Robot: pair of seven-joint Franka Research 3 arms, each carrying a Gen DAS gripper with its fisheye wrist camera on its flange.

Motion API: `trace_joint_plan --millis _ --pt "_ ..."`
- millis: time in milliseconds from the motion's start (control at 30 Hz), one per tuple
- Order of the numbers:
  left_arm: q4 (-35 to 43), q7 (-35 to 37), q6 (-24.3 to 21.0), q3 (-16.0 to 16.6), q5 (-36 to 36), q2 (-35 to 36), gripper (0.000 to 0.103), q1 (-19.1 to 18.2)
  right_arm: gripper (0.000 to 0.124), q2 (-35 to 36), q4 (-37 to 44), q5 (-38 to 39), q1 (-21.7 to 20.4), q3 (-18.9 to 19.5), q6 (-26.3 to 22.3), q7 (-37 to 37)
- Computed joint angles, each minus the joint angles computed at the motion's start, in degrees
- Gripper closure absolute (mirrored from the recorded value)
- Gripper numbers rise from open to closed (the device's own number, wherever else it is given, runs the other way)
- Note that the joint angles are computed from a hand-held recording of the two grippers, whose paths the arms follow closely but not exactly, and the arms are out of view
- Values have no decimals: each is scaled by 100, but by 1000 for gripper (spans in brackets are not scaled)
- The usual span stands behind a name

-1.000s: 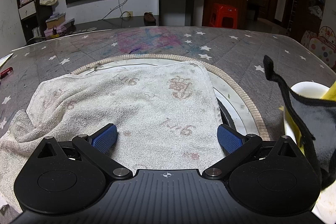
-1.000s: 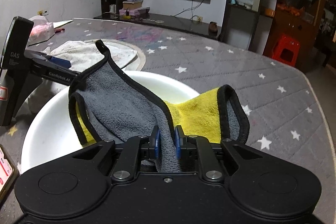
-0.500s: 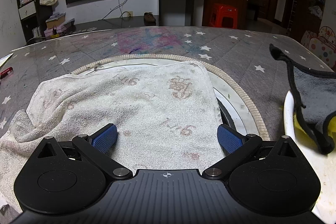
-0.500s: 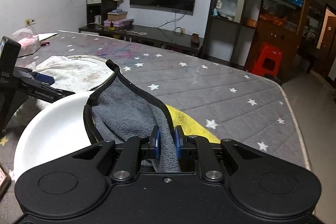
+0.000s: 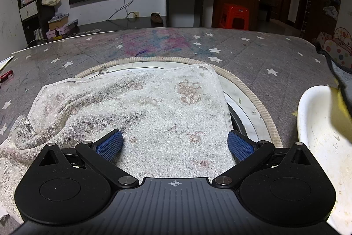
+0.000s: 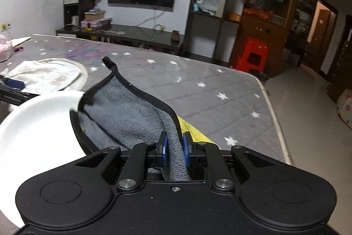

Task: Clean bowl
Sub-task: 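Lift the cloth out of the bowl and carry it aside, right tool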

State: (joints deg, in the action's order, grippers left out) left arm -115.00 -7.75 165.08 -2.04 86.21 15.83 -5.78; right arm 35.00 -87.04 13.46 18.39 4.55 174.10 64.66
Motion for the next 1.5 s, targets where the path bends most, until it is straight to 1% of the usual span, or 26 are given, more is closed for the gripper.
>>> trace_joint_plan --millis 167,267,400,667,833,933,1067,1133,1200,1367,1433,1500 --pt "1 -1 -1 1 0 1 0 -2 108 106 62 -168 272 -487 -169 470" --pt "1 -1 0 2 0 1 0 -3 108 157 64 -258 290 -571 -310 693" --pt "0 1 -1 3 -3 0 0 -4 108 155 -15 -326 214 -484 -390 780" --pt "0 1 -1 3 -2 0 0 -5 108 -20 -337 -372 184 -369 -244 802" --pt "1 0 -2 4 -2 0 0 -6 108 -42 -389 -257 84 -262 -194 786" --pt "0 1 -1 4 -3 -1 0 -6 108 -101 -471 -245 112 -287 -157 802" --pt "0 1 -1 3 -3 -1 0 -5 108 -130 -512 -176 35 -229 -127 768" --pt "0 1 -1 3 -3 -1 0 -5 99 -165 -566 -143 24 -228 -90 776" --pt "0 1 -1 3 -3 -1 0 -5 98 -220 -650 -129 25 -239 -36 780" --pt "0 1 -1 3 -3 -1 0 -5 97 -334 -818 -16 -94 -122 77 701" --pt "0 1 -1 3 -3 -1 0 -5 91 -405 -925 62 -149 -61 154 679" --pt "8 1 -2 2 -3 7 0 -6 88 -465 -1021 119 -174 -32 222 666"
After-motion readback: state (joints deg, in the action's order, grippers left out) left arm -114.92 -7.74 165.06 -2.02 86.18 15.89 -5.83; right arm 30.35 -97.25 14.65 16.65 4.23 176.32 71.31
